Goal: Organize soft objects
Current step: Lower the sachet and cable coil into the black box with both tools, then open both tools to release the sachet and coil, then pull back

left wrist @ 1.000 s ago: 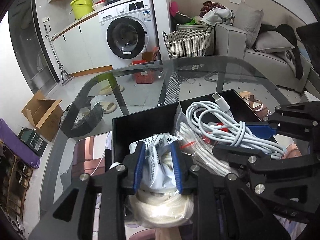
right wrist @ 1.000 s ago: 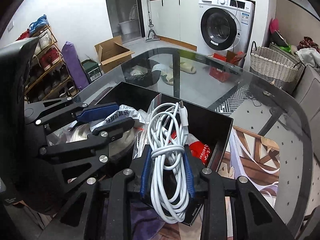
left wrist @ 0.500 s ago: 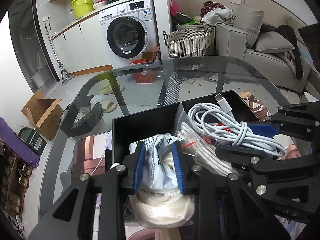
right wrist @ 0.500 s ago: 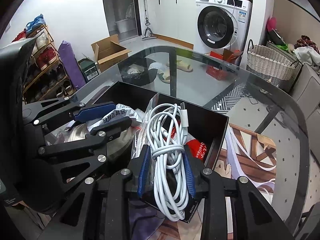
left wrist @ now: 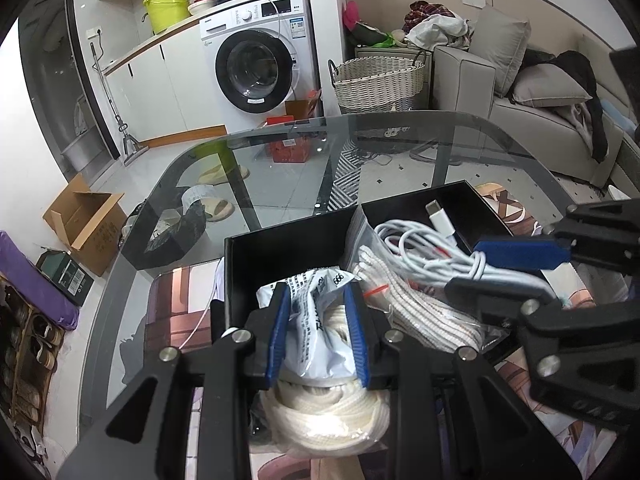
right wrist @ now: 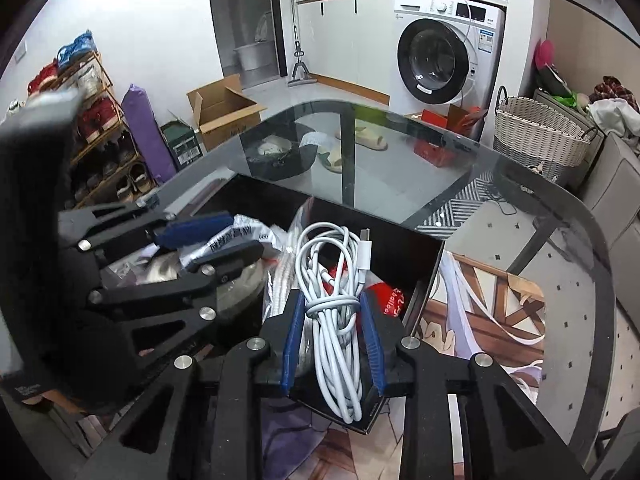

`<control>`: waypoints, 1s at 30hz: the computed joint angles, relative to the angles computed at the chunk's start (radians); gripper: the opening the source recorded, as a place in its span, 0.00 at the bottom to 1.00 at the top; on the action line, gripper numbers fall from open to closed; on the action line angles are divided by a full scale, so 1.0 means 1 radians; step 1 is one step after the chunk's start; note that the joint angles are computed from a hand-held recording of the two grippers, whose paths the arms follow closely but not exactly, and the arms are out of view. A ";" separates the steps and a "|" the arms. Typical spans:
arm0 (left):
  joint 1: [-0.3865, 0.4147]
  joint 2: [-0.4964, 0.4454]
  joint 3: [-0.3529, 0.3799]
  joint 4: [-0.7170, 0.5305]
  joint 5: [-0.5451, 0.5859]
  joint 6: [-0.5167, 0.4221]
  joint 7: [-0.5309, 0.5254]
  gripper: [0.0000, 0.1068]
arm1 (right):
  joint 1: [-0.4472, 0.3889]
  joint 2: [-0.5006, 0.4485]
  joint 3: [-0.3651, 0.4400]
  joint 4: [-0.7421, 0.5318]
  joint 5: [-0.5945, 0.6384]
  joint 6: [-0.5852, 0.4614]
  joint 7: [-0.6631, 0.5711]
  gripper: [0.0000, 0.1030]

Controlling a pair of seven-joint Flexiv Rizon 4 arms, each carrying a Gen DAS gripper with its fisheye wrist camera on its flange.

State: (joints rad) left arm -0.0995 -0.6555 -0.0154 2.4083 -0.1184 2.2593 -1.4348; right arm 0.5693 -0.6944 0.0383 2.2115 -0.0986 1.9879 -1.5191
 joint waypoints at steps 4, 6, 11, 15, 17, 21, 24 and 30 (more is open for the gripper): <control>-0.008 0.001 0.004 0.000 -0.007 -0.001 0.002 0.25 | 0.036 -0.018 -0.033 -0.009 0.019 0.000 -0.017 0.27; -0.011 0.000 0.007 -0.001 -0.010 0.000 0.005 0.25 | 0.016 -0.019 -0.016 -0.013 0.011 -0.005 -0.011 0.27; -0.013 -0.006 0.004 -0.004 -0.014 0.001 0.005 0.25 | 0.013 -0.024 -0.012 -0.017 0.011 -0.006 -0.007 0.27; -0.016 -0.007 0.007 -0.004 -0.017 0.003 0.007 0.25 | 0.011 -0.021 -0.011 -0.016 0.009 -0.008 -0.004 0.27; -0.016 -0.007 0.005 -0.005 -0.017 0.001 0.006 0.25 | 0.012 -0.023 -0.011 -0.018 0.009 -0.008 -0.003 0.27; -0.021 -0.006 0.010 -0.003 -0.022 0.006 0.009 0.25 | 0.009 -0.020 -0.010 -0.016 0.006 -0.009 -0.003 0.28; -0.033 -0.008 0.016 0.001 -0.036 0.016 0.009 0.26 | 0.010 -0.016 -0.013 -0.012 0.006 -0.011 -0.003 0.28; -0.061 0.006 0.024 0.014 -0.076 0.047 0.000 0.42 | 0.067 -0.005 -0.056 0.006 0.045 0.029 -0.032 0.32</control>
